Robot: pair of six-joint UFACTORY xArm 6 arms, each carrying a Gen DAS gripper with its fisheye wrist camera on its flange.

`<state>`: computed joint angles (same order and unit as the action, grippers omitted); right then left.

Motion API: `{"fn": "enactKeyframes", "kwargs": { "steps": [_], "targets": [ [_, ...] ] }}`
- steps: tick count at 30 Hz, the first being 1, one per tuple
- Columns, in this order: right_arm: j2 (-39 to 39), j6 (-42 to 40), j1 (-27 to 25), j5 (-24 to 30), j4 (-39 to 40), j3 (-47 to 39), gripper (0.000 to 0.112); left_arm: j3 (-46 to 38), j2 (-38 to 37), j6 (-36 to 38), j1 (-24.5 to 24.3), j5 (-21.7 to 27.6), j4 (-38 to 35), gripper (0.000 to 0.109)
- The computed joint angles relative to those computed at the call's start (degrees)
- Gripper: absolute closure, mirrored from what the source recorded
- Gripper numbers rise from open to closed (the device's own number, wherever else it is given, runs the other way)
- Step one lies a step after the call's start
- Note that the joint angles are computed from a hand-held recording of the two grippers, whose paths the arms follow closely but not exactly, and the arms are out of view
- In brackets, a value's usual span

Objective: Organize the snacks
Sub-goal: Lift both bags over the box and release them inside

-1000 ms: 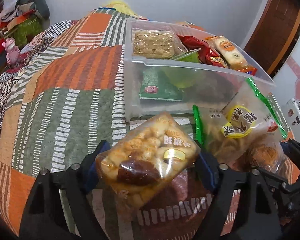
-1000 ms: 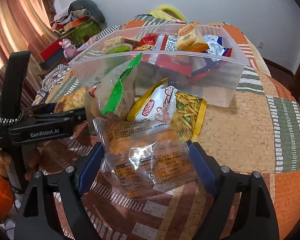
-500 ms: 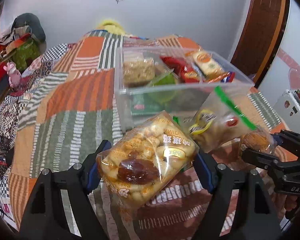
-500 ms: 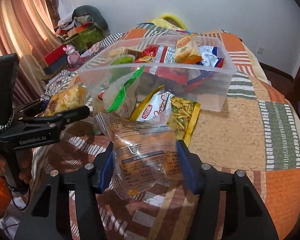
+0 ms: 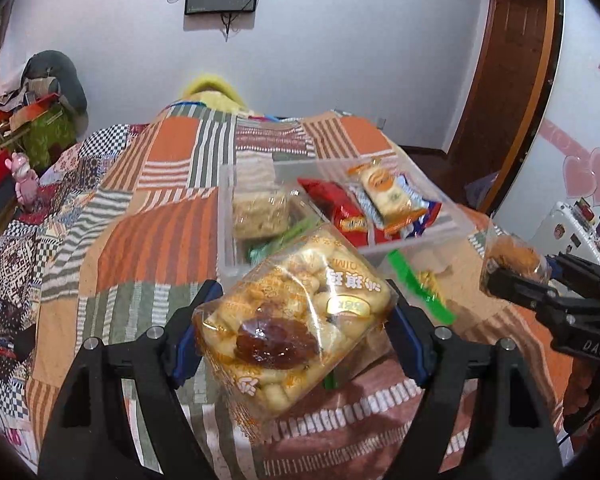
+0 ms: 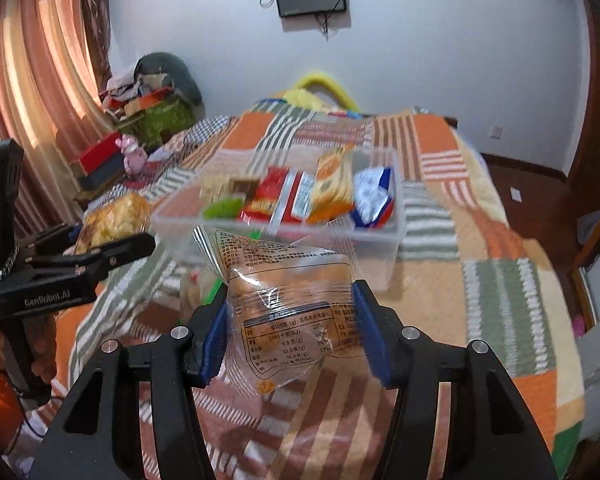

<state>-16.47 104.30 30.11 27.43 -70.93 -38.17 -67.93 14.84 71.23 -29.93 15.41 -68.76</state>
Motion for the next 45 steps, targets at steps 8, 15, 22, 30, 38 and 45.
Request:
{"fn": "enactKeyframes", "kwargs": {
  "steps": [8,15,22,30,38,45],
  "targets": [
    [0.67,1.10,-2.69,0.90,-3.00,-1.92,0.059,-5.76,3.93,-2.12,-0.77,-0.47,1.61,0.030],
    [3.52,2.32,-5.54,-0.19,-4.45,-4.13,0.059,-11.74,8.90,-6.46,-1.32,-0.16,6.35,0.030],
    [7.94,-0.01,-6.19,1.49,-4.13,-7.63,0.059,-18.56,14.96,-13.97,-1.45,-0.50,14.34,0.030],
    [9.85,-2.04,-6.22,2.35,-4.78,-9.77,0.058,-24.96,20.88,-21.75,-1.03,1.45,20.73,0.030],
    [14.05,-5.07,-9.49,-5.31,-1.78,-10.88,0.058,-27.43,23.35,-28.65,-0.40,4.86,27.64,0.030],
    [12.41,-8.46,-10.99,-8.53,2.91,-8.54,0.054,-25.88,22.08,-28.98,-0.41,5.26,29.10,0.025]
  ]
}}
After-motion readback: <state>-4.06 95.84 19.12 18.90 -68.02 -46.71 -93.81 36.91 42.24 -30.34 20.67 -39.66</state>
